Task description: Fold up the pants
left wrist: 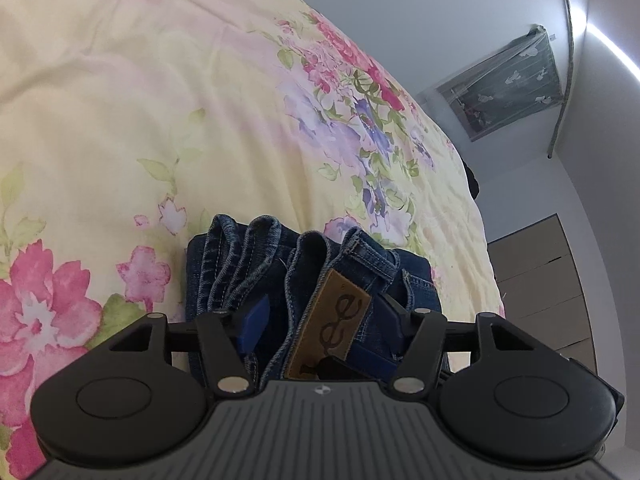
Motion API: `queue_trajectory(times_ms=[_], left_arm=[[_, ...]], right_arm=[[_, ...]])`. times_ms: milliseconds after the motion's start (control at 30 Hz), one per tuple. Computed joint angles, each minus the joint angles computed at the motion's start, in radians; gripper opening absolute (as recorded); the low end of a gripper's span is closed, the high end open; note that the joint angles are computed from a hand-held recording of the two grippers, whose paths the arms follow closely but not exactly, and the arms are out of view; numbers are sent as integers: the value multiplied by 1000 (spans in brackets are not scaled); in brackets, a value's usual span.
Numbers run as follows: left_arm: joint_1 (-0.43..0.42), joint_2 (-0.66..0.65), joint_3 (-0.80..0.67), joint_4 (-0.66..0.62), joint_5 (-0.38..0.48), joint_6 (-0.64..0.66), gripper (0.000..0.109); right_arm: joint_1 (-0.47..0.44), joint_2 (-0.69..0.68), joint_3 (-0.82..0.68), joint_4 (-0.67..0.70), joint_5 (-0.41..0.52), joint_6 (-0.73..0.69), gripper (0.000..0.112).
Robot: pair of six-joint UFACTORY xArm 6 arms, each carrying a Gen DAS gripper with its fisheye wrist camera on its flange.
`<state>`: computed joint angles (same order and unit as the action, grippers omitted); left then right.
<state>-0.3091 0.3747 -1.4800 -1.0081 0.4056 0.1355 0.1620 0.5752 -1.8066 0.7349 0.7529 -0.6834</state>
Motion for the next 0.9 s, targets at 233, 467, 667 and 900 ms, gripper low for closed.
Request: queue_trajectory(times_ms=[233,467,667,900], left_arm=[[-3,34,-30,-35,12,44,69],[-25,75,-82,202,3,-69,63],[-49,34,-31,239,-75,-73,15],[-85,-90,17,556,-111,-294,7]], right_arm=[[-35,31,-65,123,142,4,30],[-21,17,-52,31,91,11,10],[-76,-74,46,95,40,-35,23],[-138,-148,144,5,-151,8,30]])
